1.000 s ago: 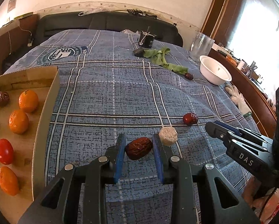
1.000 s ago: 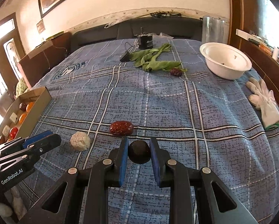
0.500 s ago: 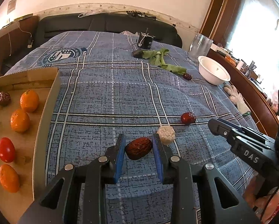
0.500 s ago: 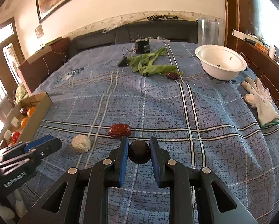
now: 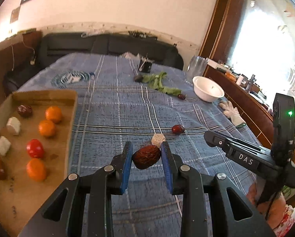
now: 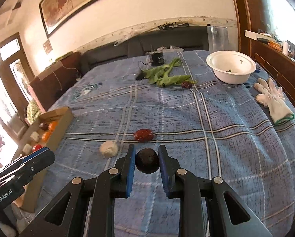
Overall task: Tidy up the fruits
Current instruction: 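Lift both held dates and swing both tools toward the box, then lower both dates into the box and open both tools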
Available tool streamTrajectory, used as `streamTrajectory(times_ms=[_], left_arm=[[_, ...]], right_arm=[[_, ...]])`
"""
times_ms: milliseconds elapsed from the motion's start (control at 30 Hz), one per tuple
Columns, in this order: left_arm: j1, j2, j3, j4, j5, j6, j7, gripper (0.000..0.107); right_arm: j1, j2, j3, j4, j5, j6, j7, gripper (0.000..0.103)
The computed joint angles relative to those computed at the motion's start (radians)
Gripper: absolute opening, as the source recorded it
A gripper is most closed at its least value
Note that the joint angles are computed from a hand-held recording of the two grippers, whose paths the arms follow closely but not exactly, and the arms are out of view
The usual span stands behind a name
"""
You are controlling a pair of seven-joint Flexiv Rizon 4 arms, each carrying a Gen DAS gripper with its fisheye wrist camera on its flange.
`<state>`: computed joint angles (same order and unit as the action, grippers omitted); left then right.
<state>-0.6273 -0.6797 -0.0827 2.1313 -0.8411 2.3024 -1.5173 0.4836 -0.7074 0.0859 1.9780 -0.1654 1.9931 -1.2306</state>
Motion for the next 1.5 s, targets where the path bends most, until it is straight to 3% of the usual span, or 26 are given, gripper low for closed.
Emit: streamTrajectory(times_ms=[100, 333, 433, 767, 1100, 1333, 1500], left_arm=[[-0.013, 0.020, -0.004, 0.037, 0.001, 0.033, -0.012, 0.028], [-0.009, 0.044, -0.023, 0.088, 0.034, 0.078, -0.058, 0.028], [-0.015, 0.049, -0.024, 0.099, 0.030, 0.085, -0.064, 0.028], [-0.033, 0.096, -0.028, 0.189, -0.055, 0.104, -0.105, 0.028], [-0.010, 0.178, -0.024, 0.369, -0.155, 0.158, -0.234, 0.028], [0.026, 0.229, -0.016, 0.504, -0.151, 0.175, -0.368, 0.028], [0.025, 0.242, -0.013, 0.536, -0.211, 0.130, -0.365, 0.028]], right_arm=[[-0.019, 0.031, 0.037, 0.064, -0.004, 0.080, -0.014, 0.025], [0.151, 0.117, -0.046, 0.188, 0.192, 0.233, -0.165, 0.025], [0.156, 0.135, -0.033, 0.203, 0.223, 0.245, -0.202, 0.025], [0.093, 0.148, 0.042, 0.210, 0.164, 0.185, -0.165, 0.025], [0.112, 0.148, 0.107, 0.190, 0.044, 0.134, -0.125, 0.026], [0.188, 0.112, 0.125, 0.120, -0.047, 0.037, -0.119, 0.026], [0.259, 0.069, 0.104, 0.049, -0.071, -0.043, -0.118, 0.026]])
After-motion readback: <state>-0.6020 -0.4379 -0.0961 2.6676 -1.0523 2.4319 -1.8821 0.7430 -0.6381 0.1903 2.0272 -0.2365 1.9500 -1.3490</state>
